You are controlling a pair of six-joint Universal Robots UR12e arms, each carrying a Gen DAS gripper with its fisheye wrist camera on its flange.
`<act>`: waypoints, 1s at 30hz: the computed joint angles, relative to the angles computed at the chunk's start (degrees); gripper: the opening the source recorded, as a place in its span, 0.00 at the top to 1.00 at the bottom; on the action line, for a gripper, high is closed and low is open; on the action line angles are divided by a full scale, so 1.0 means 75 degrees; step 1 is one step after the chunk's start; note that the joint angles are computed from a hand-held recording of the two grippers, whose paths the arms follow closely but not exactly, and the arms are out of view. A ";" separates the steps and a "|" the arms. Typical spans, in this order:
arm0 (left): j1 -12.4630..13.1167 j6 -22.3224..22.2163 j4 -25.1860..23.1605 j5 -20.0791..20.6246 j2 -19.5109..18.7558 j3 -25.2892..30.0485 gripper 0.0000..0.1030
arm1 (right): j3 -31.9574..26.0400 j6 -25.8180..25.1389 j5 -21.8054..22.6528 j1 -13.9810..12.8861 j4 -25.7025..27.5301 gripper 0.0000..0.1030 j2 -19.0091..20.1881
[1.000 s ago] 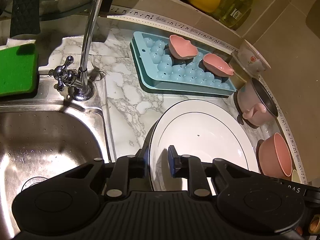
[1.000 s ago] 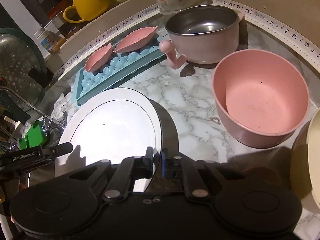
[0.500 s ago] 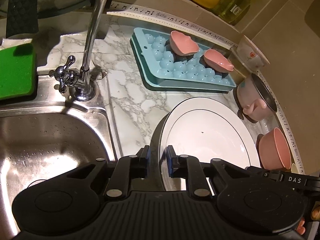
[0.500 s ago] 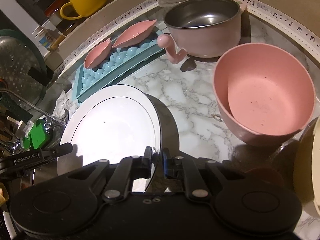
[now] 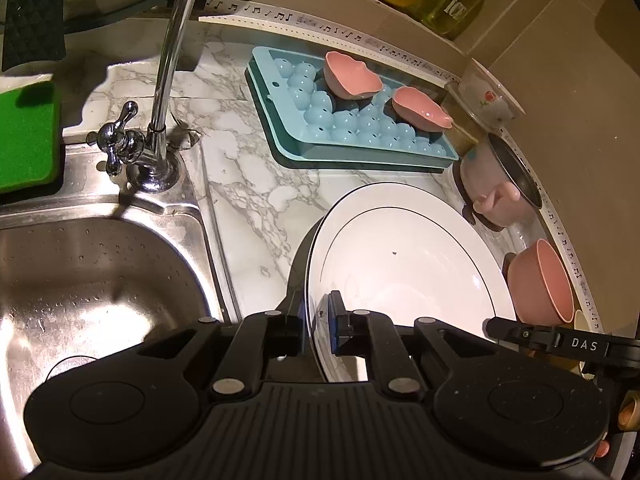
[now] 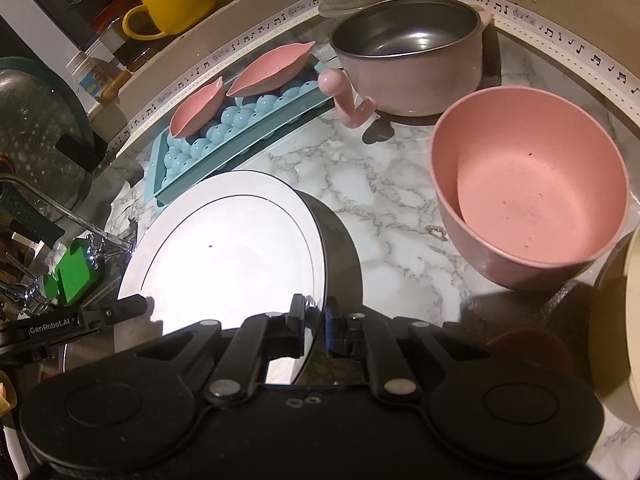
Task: Organize plates and bowls
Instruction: 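Lift the large white plate with both grippers and carry it toward the small white plate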
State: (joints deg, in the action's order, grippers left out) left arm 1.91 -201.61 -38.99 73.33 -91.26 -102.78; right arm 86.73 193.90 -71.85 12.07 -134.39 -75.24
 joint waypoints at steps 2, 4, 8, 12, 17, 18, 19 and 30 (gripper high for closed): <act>0.0004 -0.0027 0.0032 -0.0034 0.0016 -0.0024 0.90 | 0.0041 -0.0101 0.0005 0.0000 -0.0084 0.93 -0.0037; -0.0010 0.0012 0.0051 -0.0049 0.0032 -0.0028 0.90 | 0.0071 -0.0113 -0.0021 -0.0003 -0.0117 0.93 -0.0076; -0.0055 0.0094 0.0052 -0.0072 0.0055 -0.0005 0.90 | 0.0174 -0.0058 -0.0022 -0.0037 -0.0229 0.93 -0.0169; -0.0071 0.0201 0.0085 -0.0181 0.0102 -0.0024 0.90 | 0.0286 -0.0055 -0.0047 -0.0066 -0.0247 0.92 -0.0280; -0.0110 0.0376 0.0121 -0.0359 0.0161 -0.0014 0.90 | 0.0495 0.0066 -0.0087 -0.0123 -0.0435 0.92 -0.0483; -0.0131 0.0417 0.0116 -0.0366 0.0174 -0.0006 0.90 | 0.0536 0.0088 -0.0111 -0.0136 -0.0469 0.92 -0.0528; -0.0147 0.0454 0.0126 -0.0391 0.0190 -0.0003 0.90 | 0.0582 0.0125 -0.0133 -0.0146 -0.0516 0.92 -0.0579; -0.0310 0.0970 0.0063 -0.0910 0.0308 0.0113 0.90 | 0.1165 0.0679 -0.0638 -0.0212 -0.1049 0.93 -0.1225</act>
State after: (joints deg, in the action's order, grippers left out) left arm -0.42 -194.33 -38.52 66.50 -88.95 -101.93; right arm 95.47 199.00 -76.63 10.48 -142.25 -84.43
